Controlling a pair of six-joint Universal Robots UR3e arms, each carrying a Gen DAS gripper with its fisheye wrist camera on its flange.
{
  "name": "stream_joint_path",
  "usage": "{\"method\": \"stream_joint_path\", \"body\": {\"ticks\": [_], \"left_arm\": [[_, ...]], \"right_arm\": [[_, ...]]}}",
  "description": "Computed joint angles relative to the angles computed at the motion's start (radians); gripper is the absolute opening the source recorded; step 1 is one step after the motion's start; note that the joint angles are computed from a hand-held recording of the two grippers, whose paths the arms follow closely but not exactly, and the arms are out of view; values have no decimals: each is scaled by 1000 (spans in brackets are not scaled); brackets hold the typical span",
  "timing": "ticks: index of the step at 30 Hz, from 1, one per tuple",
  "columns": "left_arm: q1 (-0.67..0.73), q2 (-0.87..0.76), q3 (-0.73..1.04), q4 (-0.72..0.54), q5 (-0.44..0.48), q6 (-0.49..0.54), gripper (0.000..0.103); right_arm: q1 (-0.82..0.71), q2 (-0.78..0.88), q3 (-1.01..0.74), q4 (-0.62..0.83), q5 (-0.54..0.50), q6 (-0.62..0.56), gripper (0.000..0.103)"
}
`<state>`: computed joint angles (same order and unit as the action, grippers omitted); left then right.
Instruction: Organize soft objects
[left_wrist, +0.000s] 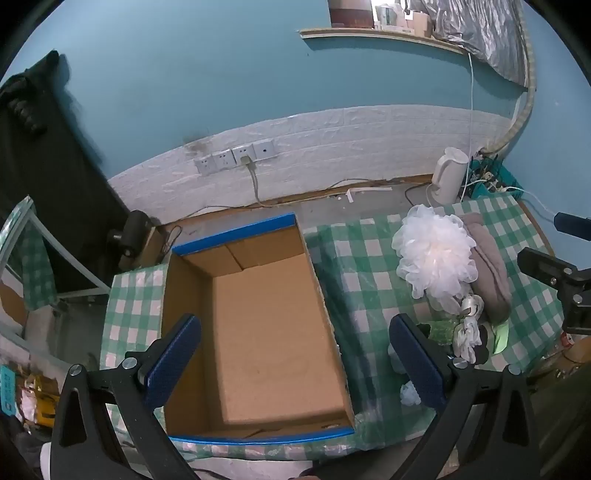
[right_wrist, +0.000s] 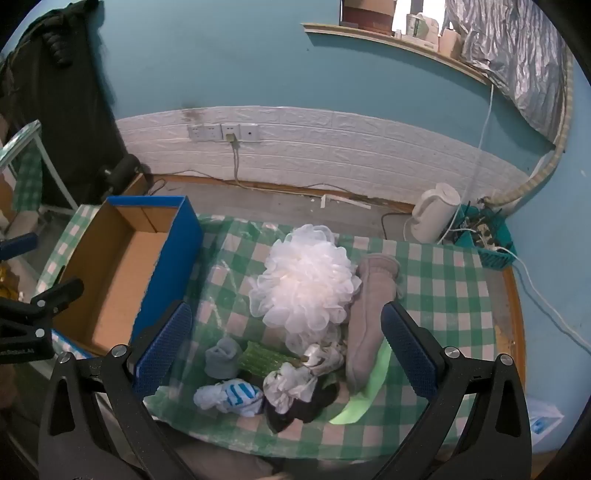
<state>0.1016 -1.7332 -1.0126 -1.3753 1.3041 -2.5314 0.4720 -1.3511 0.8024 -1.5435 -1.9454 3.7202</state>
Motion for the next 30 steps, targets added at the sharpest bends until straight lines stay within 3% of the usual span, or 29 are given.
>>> {"method": "stream_joint_path", "body": {"ticks": [30], "left_arm": [[1, -17, 34, 9, -1, -36, 102]], "right_arm": [[-6, -13, 22, -9, 8, -3, 102]]}}
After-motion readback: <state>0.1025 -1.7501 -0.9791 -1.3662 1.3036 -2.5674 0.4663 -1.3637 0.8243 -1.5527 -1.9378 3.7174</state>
